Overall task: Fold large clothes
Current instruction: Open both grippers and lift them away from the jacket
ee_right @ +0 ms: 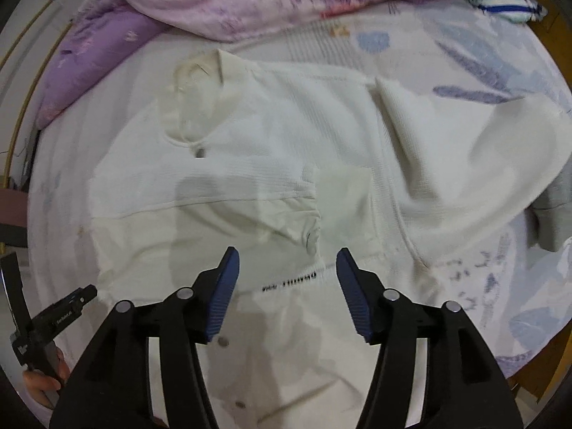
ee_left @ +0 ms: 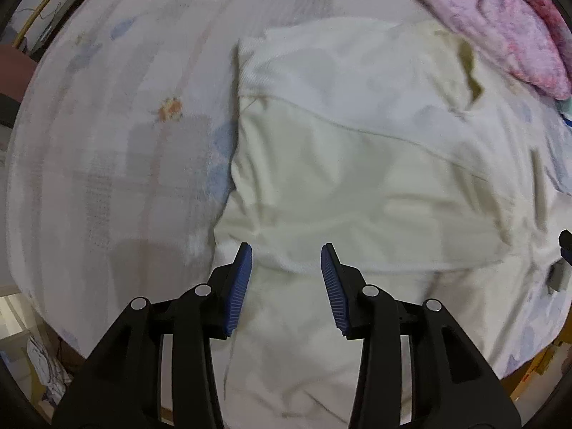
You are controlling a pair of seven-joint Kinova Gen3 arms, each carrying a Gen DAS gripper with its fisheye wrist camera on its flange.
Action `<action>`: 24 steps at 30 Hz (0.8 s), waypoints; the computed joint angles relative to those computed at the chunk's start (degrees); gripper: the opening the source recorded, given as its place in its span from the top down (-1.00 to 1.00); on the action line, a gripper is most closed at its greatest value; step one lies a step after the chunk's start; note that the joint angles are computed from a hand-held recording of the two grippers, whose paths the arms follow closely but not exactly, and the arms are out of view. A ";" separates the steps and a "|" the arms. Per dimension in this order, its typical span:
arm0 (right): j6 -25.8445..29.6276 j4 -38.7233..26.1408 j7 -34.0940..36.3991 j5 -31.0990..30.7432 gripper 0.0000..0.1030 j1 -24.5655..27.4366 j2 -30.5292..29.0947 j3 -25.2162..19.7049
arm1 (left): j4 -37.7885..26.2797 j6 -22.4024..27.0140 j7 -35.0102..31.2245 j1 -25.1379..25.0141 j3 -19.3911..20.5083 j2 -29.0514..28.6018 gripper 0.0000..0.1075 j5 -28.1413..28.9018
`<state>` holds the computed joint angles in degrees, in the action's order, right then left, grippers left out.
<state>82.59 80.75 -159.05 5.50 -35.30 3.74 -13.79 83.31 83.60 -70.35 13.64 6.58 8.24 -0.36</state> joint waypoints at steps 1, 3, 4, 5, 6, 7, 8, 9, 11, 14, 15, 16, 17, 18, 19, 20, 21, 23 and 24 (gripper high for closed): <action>1.59 -0.35 -0.39 0.03 -0.07 -0.40 -1.19 -0.33 | -1.18 1.24 1.12 0.58 0.77 -0.81 0.19 -0.18; 3.31 -1.31 -1.67 0.36 -0.07 -1.24 -1.81 -1.25 | -2.13 3.44 3.60 2.82 2.19 -3.47 0.12 -0.83; 3.67 -1.66 -2.16 0.34 -0.07 -1.55 -2.70 -1.64 | -1.90 5.02 4.59 3.13 2.05 -5.11 0.12 -0.63; 3.83 -2.07 -2.49 0.54 -0.07 -1.67 -3.00 -1.95 | -2.73 5.91 5.12 3.31 2.45 -6.10 0.11 -0.43; 4.88 -3.19 -3.53 1.13 -0.07 -2.21 -3.40 -2.62 | -3.53 7.06 5.57 3.52 2.57 -7.12 0.09 -0.15; 5.58 -4.09 -4.08 1.35 -0.08 -2.58 -3.65 -3.11 | -3.88 8.10 5.46 3.37 2.44 -8.57 0.08 0.38; 6.32 -5.13 -4.27 1.23 -0.08 -2.99 -4.20 -3.62 | -4.34 8.75 6.09 3.64 2.88 -9.31 0.07 0.48; 6.70 -5.69 -4.15 1.47 -0.12 -3.21 -4.19 -3.98 | -5.66 10.32 7.27 4.34 3.85 -10.04 0.05 -0.08; 9.51 -7.92 -5.71 3.56 -0.23 -4.81 -4.19 -5.60 | -8.10 12.84 9.24 5.34 5.25 -10.33 0.05 -0.83; 11.37 -9.49 -7.18 3.98 -0.24 -5.99 -5.38 -6.61 | -9.92 14.56 11.57 6.41 6.43 -11.36 0.03 -1.05; 12.02 -9.88 -7.53 4.11 -0.25 -6.22 -5.72 -6.94 | -10.44 15.07 11.77 6.69 6.75 -11.44 0.02 -1.27; 13.18 -10.93 -8.32 4.90 -0.25 -6.73 -5.57 -7.67 | -11.35 16.14 11.95 7.12 7.21 -11.58 0.00 -1.59; 14.81 -12.20 -9.56 6.32 -0.31 -7.56 -5.29 -8.58 | -12.13 16.83 12.00 7.42 7.49 -11.57 0.00 -1.76; 16.07 -13.12 -10.67 7.54 -0.41 -8.43 -5.14 -9.28 | -12.97 17.62 11.81 7.83 7.80 -11.90 0.00 -1.95; 17.30 -14.25 -12.09 9.27 -0.43 -9.60 -4.98 -10.19 | -13.23 17.78 11.65 7.96 7.94 -11.98 0.00 -2.07; 17.99 -15.09 -12.96 10.32 -0.53 -10.53 -4.84 -10.66 | -13.77 18.44 11.41 8.20 8.08 -12.22 0.00 -2.15; 18.75 -15.85 -14.16 11.40 -0.65 -11.60 -4.65 -11.22 | -14.53 19.30 11.09 8.43 8.32 -12.36 0.00 -2.21; 20.47 -17.23 -16.89 13.71 -0.68 -13.90 -3.97 -12.16 | -15.35 19.98 10.09 8.70 8.54 -12.56 -0.06 -2.07; 21.61 -18.07 -18.94 15.07 -0.74 -15.37 -3.62 -12.73 | -15.67 20.02 9.06 8.92 8.71 -12.83 -0.15 -2.24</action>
